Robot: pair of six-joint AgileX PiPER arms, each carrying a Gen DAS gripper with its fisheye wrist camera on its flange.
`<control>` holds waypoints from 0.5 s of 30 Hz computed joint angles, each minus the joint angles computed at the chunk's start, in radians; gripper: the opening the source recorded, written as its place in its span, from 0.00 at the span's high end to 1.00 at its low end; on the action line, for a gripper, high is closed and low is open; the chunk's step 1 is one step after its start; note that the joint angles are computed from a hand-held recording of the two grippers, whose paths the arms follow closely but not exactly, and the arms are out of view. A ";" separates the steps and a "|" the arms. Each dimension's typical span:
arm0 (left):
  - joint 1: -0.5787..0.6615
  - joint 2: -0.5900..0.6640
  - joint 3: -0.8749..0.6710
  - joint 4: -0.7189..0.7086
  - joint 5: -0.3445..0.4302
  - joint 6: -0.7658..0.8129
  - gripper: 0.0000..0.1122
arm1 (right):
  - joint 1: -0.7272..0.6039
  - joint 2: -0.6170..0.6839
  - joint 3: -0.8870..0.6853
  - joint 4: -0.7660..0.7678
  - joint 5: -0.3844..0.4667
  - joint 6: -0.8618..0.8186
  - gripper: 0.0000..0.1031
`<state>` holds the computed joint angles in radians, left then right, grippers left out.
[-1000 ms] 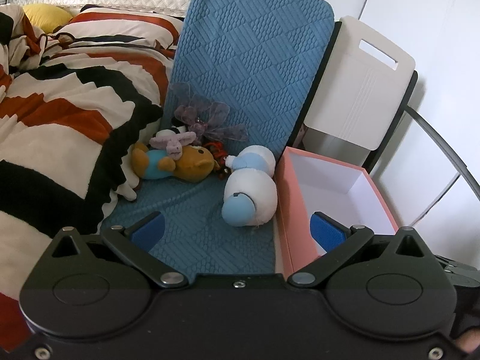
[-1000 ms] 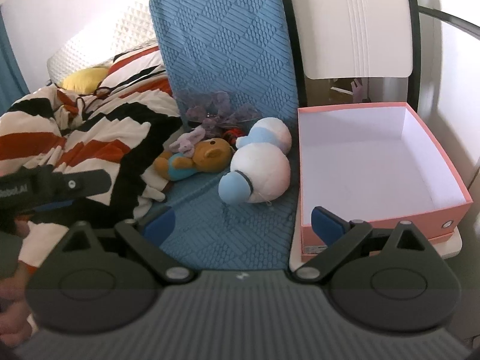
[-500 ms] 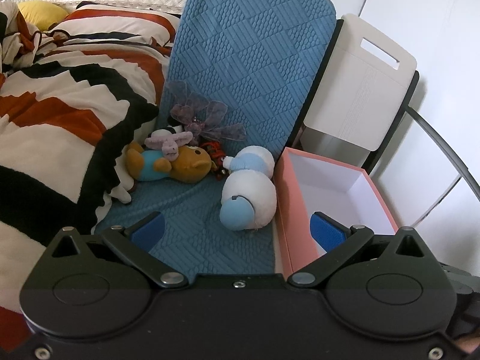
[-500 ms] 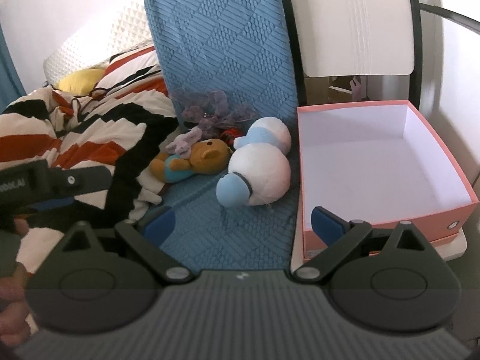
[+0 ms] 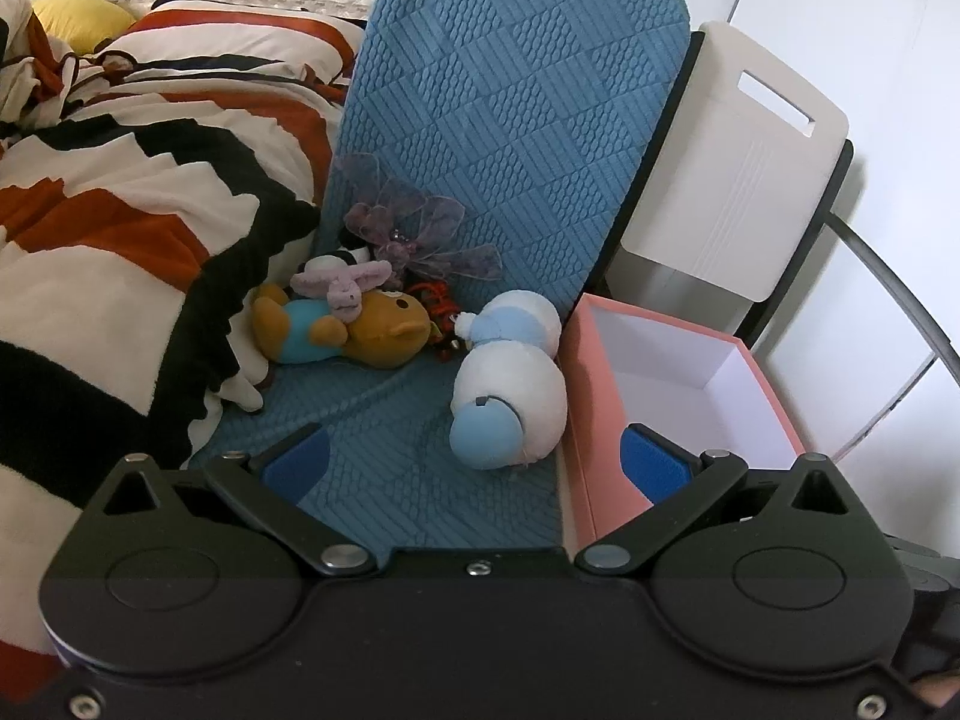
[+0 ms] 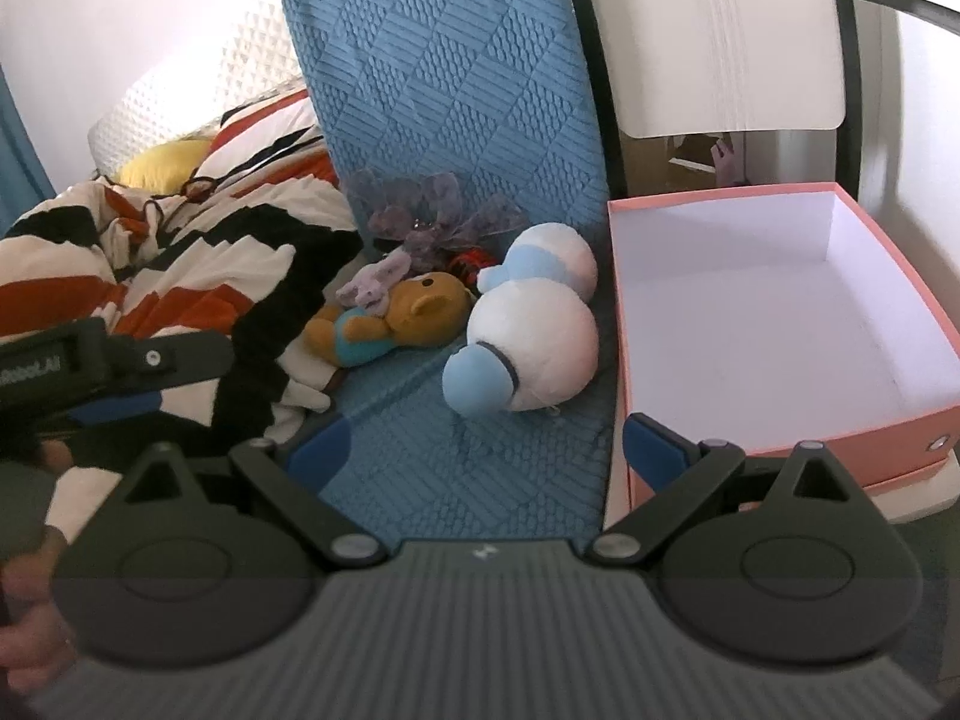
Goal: Organize objects
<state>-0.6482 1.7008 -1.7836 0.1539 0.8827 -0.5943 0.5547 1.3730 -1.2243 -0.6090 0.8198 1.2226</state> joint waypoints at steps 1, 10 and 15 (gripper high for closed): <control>0.004 0.003 0.001 -0.005 -0.006 0.005 0.08 | -0.008 0.002 -0.001 0.019 -0.012 -0.015 0.04; 0.051 0.060 0.001 -0.006 -0.072 0.013 0.08 | -0.059 0.081 -0.062 0.093 -0.035 -0.085 0.04; 0.085 0.108 -0.021 -0.026 -0.094 0.038 0.08 | -0.082 0.136 -0.099 0.096 -0.039 -0.094 0.04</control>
<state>-0.5629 1.8089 -1.8045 0.1276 0.7889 -0.5565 0.4727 1.5087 -1.3236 -0.5127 0.7812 1.1287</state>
